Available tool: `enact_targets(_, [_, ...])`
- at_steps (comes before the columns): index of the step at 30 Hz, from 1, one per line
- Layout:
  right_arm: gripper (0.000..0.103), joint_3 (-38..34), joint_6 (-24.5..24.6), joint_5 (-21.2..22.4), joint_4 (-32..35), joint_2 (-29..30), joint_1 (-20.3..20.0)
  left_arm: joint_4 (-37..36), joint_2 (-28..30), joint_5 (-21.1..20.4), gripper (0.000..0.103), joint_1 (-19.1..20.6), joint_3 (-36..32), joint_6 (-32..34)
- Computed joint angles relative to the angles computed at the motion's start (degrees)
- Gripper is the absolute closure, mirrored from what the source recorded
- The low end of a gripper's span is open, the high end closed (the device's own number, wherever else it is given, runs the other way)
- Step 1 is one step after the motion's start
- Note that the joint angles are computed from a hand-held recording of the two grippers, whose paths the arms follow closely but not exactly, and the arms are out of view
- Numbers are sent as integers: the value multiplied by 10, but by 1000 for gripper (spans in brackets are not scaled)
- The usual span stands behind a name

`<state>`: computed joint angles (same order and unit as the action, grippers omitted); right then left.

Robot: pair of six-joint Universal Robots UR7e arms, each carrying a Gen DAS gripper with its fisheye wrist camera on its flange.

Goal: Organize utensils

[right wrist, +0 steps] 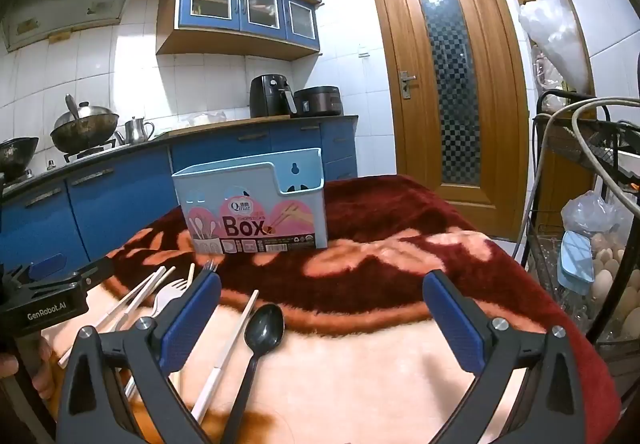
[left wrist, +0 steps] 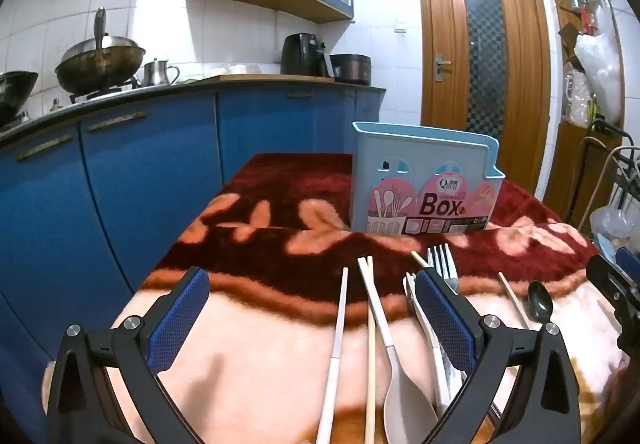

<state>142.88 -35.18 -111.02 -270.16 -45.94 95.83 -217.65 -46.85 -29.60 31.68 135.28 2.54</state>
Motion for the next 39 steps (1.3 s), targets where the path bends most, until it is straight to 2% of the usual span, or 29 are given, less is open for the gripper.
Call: enact_targets(39, [0,1,0,-2,3,-2,0,-7,2,-1,1,0,-1,4])
